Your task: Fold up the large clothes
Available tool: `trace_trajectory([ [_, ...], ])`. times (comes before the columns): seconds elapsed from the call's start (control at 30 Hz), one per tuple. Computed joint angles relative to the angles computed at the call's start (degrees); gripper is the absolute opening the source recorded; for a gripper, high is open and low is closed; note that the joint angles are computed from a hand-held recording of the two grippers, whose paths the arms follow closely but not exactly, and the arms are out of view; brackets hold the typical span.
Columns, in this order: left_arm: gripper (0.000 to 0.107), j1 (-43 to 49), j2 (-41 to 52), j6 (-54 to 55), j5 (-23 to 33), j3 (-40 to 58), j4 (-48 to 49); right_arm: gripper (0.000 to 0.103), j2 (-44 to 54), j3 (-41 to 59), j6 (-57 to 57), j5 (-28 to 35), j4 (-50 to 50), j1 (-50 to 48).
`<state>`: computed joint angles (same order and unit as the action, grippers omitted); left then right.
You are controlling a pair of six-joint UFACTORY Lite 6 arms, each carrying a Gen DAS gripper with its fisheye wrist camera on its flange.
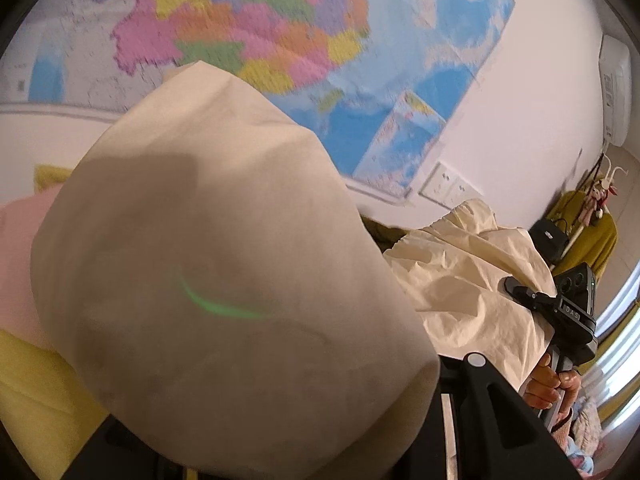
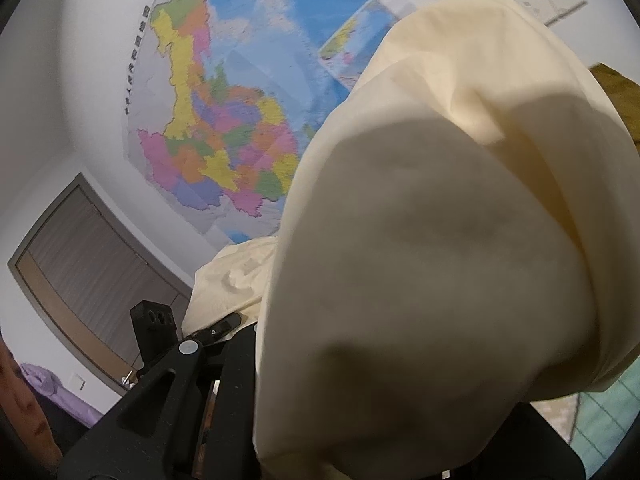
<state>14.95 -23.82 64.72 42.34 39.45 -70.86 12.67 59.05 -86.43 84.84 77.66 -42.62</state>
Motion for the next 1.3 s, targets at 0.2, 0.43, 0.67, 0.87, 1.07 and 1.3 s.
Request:
trace_trajectory([
  [0.2, 0.030, 7.87, 3.25, -1.48, 2.71, 8.48, 3.65, 0.017, -0.63, 4.81, 3.60, -3.60, 4.57, 9.52],
  [0.43, 0.030, 15.79, 11.22, -2.44, 3.37, 20.28, 6.42, 0.017, 3.56, 14.01, 7.51, -10.42, 10.11, 23.25],
  [0.67, 0.030, 24.44, 23.00, -2.23, 4.51, 33.22, 7.71, 0.017, 11.40, 25.74, 11.42, -18.59, 13.67, 36.55],
  [0.87, 0.030, 27.62, 34.77, -5.30, 2.14, 46.21, 10.49, 0.017, 20.53, 36.72, 14.32, -23.02, 15.22, 45.16],
  [1.07, 0.030, 30.37, 48.20, -10.01, 1.85, 62.88, 14.00, 0.017, 32.75, 52.28, 19.42, -27.01, 16.26, 52.78],
  [1.3, 0.030, 32.16, 67.30, -19.17, 0.60, 87.93, 19.60, 0.017, 39.48, 59.20, 14.84, -32.81, 19.25, 60.79],
])
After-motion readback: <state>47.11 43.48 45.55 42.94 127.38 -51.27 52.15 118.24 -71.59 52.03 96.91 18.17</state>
